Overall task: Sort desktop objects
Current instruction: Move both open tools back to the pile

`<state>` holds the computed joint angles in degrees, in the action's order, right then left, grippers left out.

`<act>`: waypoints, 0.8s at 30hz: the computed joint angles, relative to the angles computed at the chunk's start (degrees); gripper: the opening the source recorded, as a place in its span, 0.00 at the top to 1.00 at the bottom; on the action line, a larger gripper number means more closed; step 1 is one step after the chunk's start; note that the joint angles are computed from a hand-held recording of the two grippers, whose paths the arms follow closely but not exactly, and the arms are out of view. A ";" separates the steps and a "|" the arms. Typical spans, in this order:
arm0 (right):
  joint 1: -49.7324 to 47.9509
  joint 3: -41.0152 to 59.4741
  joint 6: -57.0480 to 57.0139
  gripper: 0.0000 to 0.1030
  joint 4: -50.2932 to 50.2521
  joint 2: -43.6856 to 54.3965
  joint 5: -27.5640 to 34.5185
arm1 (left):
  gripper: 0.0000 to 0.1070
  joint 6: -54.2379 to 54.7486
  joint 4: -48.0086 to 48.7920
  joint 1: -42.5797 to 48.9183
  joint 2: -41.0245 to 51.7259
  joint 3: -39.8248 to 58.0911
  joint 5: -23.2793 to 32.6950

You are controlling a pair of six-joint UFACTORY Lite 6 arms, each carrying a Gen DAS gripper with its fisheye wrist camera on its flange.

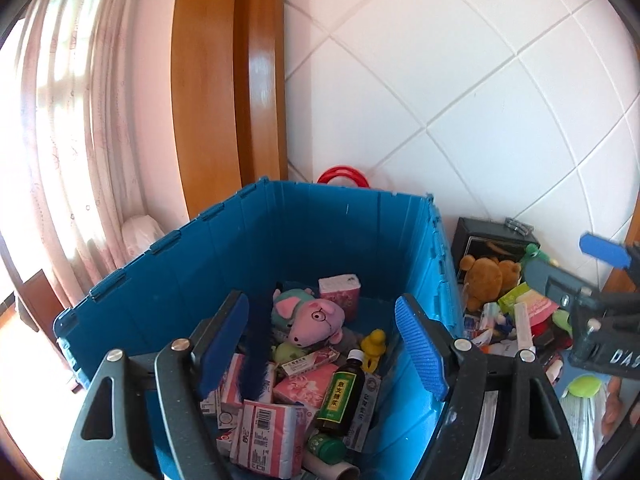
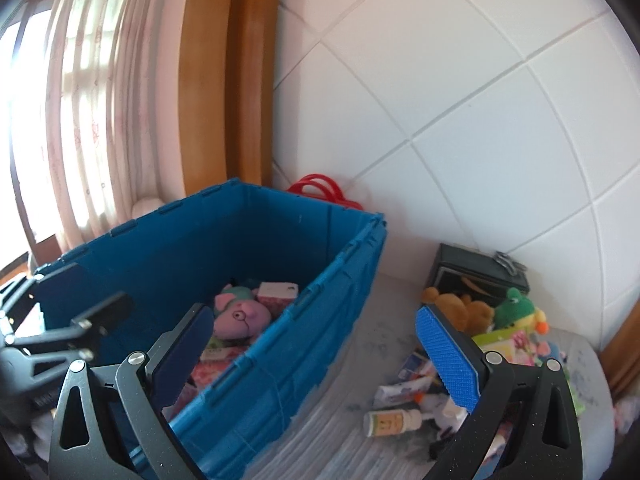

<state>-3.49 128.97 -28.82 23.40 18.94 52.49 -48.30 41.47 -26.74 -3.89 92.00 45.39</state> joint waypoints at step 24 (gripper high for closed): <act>-57.47 -24.98 -27.61 0.00 23.99 0.64 -0.06 | 0.15 -16.78 11.15 -29.35 26.89 18.26 -4.15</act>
